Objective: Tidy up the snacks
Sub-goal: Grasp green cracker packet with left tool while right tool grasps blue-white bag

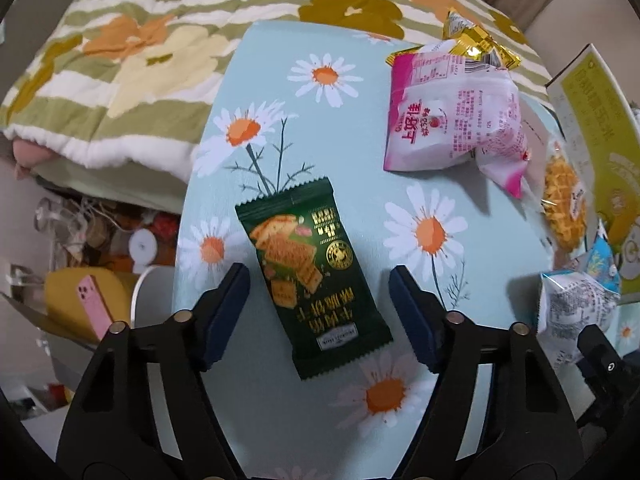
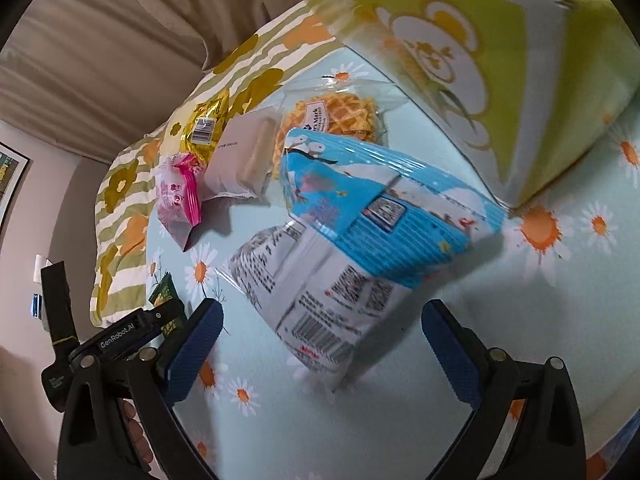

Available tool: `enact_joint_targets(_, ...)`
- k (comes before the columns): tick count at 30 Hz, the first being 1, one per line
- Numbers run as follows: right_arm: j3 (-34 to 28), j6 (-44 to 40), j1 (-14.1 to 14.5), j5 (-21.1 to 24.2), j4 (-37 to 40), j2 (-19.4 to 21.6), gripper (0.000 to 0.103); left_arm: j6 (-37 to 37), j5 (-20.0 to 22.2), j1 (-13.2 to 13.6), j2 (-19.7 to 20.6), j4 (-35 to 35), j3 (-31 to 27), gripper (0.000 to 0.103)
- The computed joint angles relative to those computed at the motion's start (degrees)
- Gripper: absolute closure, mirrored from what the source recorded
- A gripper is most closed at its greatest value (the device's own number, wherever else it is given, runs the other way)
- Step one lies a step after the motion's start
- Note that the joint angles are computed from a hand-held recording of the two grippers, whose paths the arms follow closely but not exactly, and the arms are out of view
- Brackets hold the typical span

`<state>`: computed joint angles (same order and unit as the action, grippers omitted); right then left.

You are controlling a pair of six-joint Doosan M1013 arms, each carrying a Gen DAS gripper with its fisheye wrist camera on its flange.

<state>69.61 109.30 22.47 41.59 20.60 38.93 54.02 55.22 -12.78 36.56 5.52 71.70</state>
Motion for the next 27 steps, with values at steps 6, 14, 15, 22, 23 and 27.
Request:
enact_joint_targets(6, -2.12, -0.41, 0.68, 1.89, -1.72, 1.20, 0.004, 1.14, 2.50, -0.59, 1.01, 3.56, -1.74, 0.048)
enact_joint_targets(14, -4.32, -3.82, 1.65, 1.79, -4.81, 2.06, 0.004, 5.00, 2.18, 0.29, 0.60, 0.84, -1.33, 0.055)
enact_joint_targets(15, -4.52, -3.46, 1.70, 1.77, -5.37, 2.17, 0.004, 5.27, 2.20, 0.37, 0.57, 0.59, -1.32, 0.056)
enact_joint_targets(22, -6.27, 1.25, 0.76, 3.47, -6.28, 3.58, 0.004, 6.98, 0.50, 0.89, -0.46, -2.85, -0.43, 0.057)
enact_joint_targets(23, -6.24, 1.18, 0.63, 3.30, -6.07, 3.59, 0.004, 7.14, 0.31, 0.88, -0.63, -3.06, -0.35, 0.057)
enact_joint_targets(27, -7.12, 1.23, 0.91, 3.78, -7.50, 3.96, 0.009, 7.74, -0.35, 1.06, -1.29, -4.01, -0.15, 0.057)
